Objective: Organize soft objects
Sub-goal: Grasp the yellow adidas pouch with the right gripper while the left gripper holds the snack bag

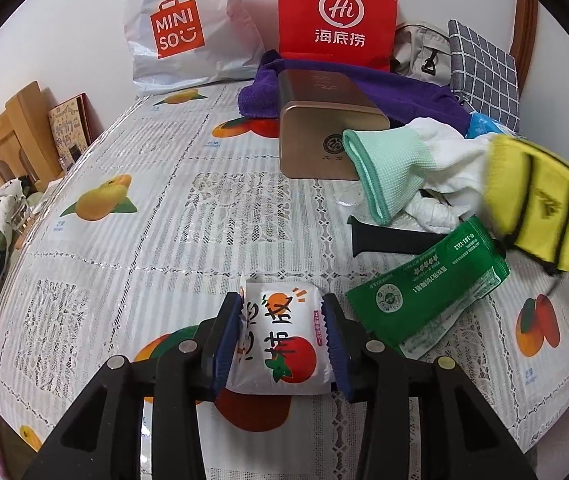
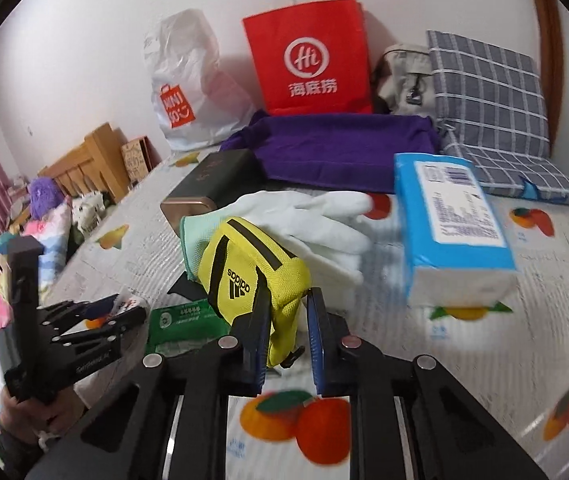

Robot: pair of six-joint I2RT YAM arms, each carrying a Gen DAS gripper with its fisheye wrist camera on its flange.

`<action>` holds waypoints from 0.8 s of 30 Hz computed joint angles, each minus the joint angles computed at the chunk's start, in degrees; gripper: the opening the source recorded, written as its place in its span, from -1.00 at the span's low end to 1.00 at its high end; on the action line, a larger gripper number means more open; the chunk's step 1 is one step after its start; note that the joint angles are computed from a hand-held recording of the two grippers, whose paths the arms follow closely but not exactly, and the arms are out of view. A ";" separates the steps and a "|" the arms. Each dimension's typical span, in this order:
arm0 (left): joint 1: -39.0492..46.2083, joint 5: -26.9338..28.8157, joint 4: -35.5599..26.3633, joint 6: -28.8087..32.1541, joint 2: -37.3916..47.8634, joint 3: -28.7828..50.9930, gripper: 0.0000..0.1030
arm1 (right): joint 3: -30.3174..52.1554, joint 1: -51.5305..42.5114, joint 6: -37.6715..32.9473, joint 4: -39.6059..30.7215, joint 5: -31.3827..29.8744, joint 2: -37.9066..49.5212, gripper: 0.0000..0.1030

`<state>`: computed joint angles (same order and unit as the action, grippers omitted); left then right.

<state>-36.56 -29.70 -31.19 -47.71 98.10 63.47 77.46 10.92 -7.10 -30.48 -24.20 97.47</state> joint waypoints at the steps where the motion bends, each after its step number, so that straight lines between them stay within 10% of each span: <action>1: 0.00 -0.04 -0.11 0.02 0.06 0.07 -0.25 | -0.80 -1.35 -0.09 -0.20 -0.62 -1.26 -0.66; 14: 1.43 0.96 -3.20 -0.29 3.77 5.35 -0.22 | -3.66 -13.91 -4.65 -4.76 5.19 0.85 -0.50; 18: 1.72 1.87 -3.56 0.00 4.12 6.01 -0.06 | -6.16 -14.37 -12.05 -1.62 6.39 -0.98 0.60; 24: 2.09 2.72 -5.52 -0.31 5.36 8.24 0.11 | -1.17 -11.92 -20.10 -3.72 5.28 3.92 0.69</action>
